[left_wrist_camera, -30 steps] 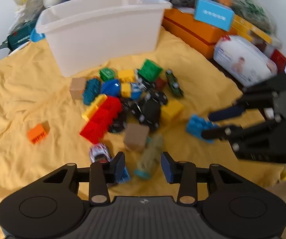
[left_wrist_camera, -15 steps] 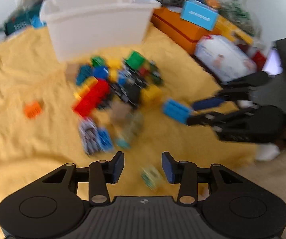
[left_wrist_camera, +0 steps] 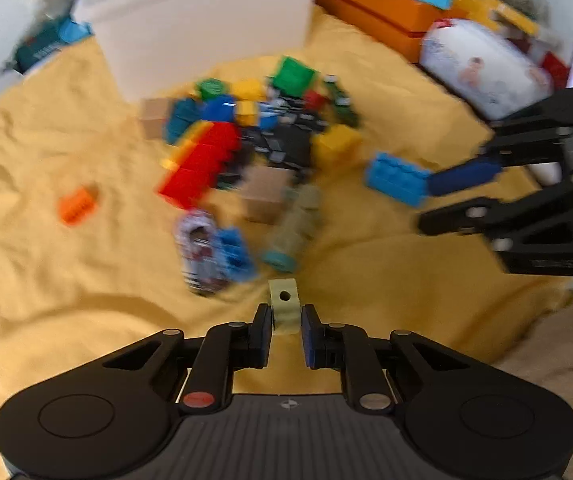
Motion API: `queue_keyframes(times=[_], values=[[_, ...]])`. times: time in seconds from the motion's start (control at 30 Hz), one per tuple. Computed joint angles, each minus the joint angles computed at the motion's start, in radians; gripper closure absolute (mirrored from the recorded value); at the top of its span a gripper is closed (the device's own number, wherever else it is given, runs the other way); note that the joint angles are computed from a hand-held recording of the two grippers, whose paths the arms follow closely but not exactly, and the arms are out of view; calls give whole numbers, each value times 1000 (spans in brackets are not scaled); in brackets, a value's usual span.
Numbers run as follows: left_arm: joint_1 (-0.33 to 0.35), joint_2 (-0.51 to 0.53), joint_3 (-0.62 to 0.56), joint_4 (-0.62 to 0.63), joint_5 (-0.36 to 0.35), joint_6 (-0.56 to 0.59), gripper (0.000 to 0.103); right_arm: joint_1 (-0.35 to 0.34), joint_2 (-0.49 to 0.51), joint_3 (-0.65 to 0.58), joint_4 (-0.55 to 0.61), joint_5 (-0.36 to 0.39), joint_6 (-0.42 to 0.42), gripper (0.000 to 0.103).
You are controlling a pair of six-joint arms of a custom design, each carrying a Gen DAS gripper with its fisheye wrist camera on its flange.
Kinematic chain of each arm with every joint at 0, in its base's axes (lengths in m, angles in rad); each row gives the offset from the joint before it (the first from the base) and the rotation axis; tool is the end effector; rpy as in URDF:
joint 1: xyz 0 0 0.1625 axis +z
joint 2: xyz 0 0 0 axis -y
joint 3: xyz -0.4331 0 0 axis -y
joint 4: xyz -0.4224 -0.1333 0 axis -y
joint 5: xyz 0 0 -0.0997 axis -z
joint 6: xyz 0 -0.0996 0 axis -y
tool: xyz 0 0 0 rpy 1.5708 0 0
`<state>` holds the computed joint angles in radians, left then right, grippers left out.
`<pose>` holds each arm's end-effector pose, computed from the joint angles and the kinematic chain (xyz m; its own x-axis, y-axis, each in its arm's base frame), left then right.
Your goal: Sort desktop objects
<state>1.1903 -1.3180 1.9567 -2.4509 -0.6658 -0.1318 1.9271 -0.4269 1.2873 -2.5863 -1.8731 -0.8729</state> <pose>-0.0111 -0.5976 0.2941 -0.6851 -0.0641 -0.7256 0.2729 0.9009 -0.3373 0.3702 -0.6976 -0.0569 -0.3212 -0.8957 0.3074 -0.9193 0.3729 0.1261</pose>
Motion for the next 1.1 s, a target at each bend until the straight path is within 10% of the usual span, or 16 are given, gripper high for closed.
queue_keyframes(times=[0.13,0.23,0.5,0.73,0.87,1.1], values=[[-5,18,-3,-12,22,84,82,1,7,-8,-12,-10,18,72],[8,8,5,-71,-111,133,70,1,11,-15,-11,-11,22,72],[36,-56,42,-136,-174,10,60,3,67,-93,-75,-12,60,69],[47,-46,43,-117,-181,-23,60,15,177,-254,-29,-13,149,45],[61,-29,34,-100,-202,-9,60,29,233,-321,12,-99,139,68],[63,-16,53,-180,-189,17,75,-3,138,-176,-17,-83,89,69]])
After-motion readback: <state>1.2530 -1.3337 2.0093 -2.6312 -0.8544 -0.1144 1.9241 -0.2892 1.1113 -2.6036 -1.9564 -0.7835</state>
